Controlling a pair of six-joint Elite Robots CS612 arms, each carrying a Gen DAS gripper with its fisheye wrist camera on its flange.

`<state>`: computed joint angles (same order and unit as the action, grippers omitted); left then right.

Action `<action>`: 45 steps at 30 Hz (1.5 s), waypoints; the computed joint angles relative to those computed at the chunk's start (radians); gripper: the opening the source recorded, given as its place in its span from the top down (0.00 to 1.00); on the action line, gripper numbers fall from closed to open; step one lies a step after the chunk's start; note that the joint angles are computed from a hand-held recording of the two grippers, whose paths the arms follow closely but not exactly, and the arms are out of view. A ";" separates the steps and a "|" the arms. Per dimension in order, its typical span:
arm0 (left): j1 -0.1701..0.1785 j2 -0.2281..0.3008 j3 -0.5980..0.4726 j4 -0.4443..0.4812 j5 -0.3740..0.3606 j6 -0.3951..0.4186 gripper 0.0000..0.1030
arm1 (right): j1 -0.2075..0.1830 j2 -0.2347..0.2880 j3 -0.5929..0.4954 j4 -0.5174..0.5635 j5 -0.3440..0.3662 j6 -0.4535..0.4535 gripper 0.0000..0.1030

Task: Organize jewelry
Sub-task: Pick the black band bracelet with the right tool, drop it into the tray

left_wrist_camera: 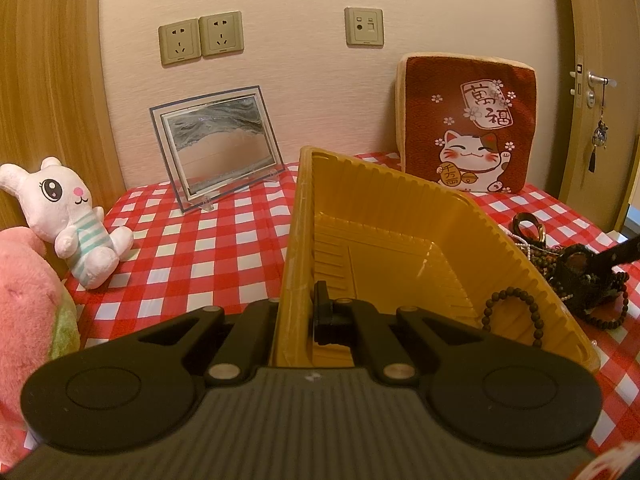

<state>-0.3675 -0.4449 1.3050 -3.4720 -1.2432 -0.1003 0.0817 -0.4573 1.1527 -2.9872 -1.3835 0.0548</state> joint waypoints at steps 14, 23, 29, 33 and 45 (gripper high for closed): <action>-0.004 0.005 -0.007 0.001 0.002 -0.005 0.98 | -0.001 -0.037 0.036 -0.104 0.106 0.031 0.96; -0.005 0.007 -0.009 0.005 0.001 -0.007 0.98 | 0.031 -0.008 -0.027 -0.062 0.232 0.021 0.96; -0.005 0.006 -0.007 0.003 -0.002 -0.005 0.98 | 0.065 0.028 -0.079 0.000 0.274 0.001 0.96; -0.006 0.006 -0.006 0.005 0.001 -0.007 0.98 | 0.084 0.047 -0.105 0.050 0.262 -0.037 0.96; -0.002 0.005 -0.004 0.008 0.002 -0.017 0.97 | 0.059 0.003 -0.024 -0.016 0.314 -0.068 0.59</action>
